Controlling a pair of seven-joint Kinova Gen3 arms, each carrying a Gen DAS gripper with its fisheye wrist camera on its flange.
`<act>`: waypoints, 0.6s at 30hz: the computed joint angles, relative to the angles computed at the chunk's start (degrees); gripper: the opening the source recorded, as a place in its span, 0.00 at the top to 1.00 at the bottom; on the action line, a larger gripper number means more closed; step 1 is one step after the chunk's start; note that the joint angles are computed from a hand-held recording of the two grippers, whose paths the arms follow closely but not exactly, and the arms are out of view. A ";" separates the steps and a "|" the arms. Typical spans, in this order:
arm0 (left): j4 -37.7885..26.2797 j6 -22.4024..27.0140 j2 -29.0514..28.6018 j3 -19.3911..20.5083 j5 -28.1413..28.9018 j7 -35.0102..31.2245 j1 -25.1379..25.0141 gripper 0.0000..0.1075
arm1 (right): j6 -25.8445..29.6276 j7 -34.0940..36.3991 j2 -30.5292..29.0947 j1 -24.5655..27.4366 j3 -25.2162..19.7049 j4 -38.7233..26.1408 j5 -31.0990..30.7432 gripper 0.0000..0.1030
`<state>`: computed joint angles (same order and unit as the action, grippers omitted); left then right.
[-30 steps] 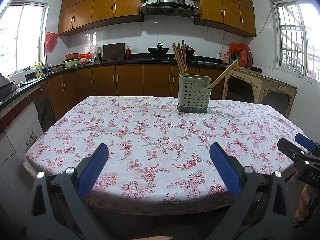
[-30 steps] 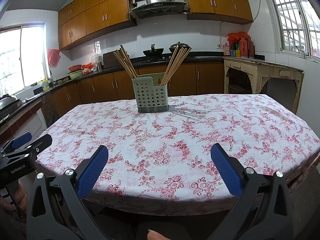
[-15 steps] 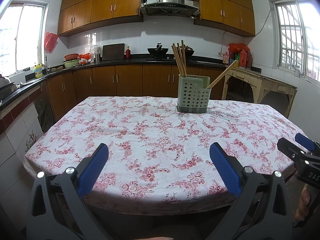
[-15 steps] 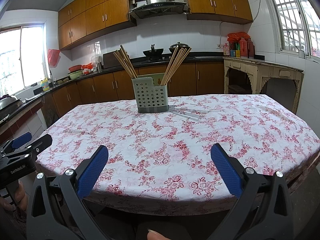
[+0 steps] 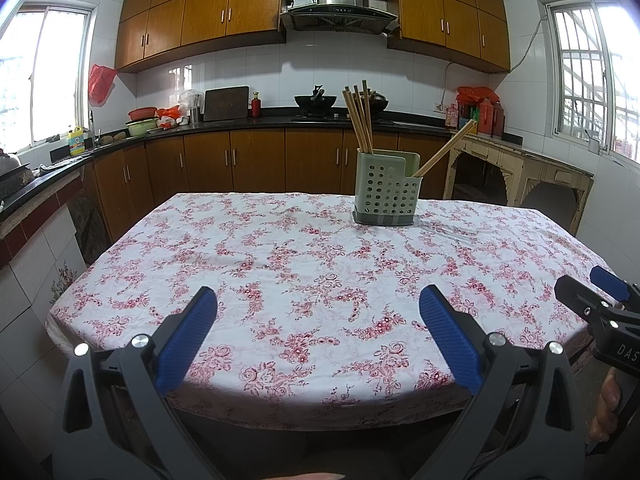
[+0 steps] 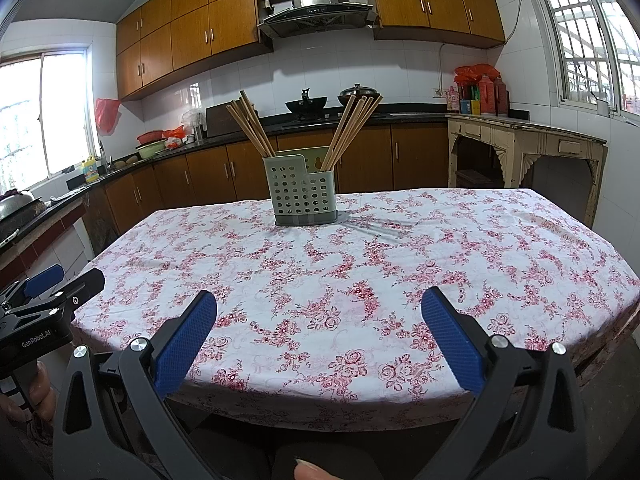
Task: Organize utensils
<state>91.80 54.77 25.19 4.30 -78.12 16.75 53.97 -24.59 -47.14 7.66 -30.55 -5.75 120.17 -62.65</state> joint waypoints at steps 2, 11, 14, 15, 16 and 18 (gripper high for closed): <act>-0.03 0.04 0.03 0.01 0.00 -0.03 0.01 0.08 | -0.01 -0.02 0.01 0.00 -0.03 0.02 0.01 0.02; 0.13 -0.01 -0.06 0.05 -0.03 -0.06 -0.07 0.08 | 0.11 0.01 0.00 0.07 0.02 -0.03 0.05 0.02; 0.23 -0.25 -0.20 0.12 0.22 -0.21 -0.24 0.08 | -0.01 0.02 0.00 0.00 -0.01 0.01 -0.06 0.02; 0.29 -0.36 -0.28 0.13 0.30 -0.24 -0.31 0.08 | 0.06 0.03 0.00 0.04 0.00 -0.02 -0.03 0.02; 0.37 -0.44 -0.33 0.13 0.30 -0.22 -0.35 0.08 | 0.03 0.01 -0.01 0.02 -0.01 0.00 -0.03 0.02; 0.38 -0.47 -0.30 0.11 0.21 -0.23 -0.38 0.08 | 0.07 0.01 0.00 0.07 0.00 -0.03 0.04 0.02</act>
